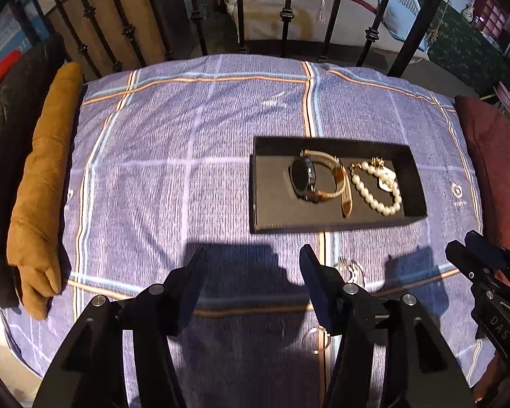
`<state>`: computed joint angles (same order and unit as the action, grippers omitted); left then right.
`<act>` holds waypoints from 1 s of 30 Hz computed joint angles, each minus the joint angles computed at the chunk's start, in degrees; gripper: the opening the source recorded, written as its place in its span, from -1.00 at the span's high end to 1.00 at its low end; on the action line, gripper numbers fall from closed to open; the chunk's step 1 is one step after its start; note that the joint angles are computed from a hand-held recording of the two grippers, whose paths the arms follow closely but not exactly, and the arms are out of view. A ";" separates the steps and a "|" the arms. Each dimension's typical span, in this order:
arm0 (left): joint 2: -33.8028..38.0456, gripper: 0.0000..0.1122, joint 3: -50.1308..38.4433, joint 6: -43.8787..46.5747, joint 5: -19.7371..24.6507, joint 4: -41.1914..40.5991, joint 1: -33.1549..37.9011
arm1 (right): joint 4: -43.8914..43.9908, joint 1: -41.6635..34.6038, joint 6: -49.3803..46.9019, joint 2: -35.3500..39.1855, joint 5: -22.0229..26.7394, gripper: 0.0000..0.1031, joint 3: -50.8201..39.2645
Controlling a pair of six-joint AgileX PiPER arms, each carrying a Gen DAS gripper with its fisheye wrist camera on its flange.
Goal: Organize jewelry
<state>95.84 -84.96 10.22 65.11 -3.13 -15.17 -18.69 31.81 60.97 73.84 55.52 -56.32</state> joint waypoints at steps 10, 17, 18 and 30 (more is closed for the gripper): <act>-14.72 0.01 20.98 1.41 -4.98 -0.18 6.10 | -1.09 12.59 9.85 -3.93 -1.92 0.19 6.86; -15.19 -0.40 26.25 3.60 -11.33 -2.66 6.18 | -3.97 14.33 14.09 -0.83 -4.94 0.19 8.15; -14.69 -0.42 26.46 3.51 -12.30 -2.88 5.66 | -4.23 14.00 14.79 -0.26 -5.89 0.19 8.51; -9.04 -0.59 26.60 1.34 -17.66 -2.40 -0.34 | -7.51 13.13 19.97 3.82 -9.75 -0.06 10.85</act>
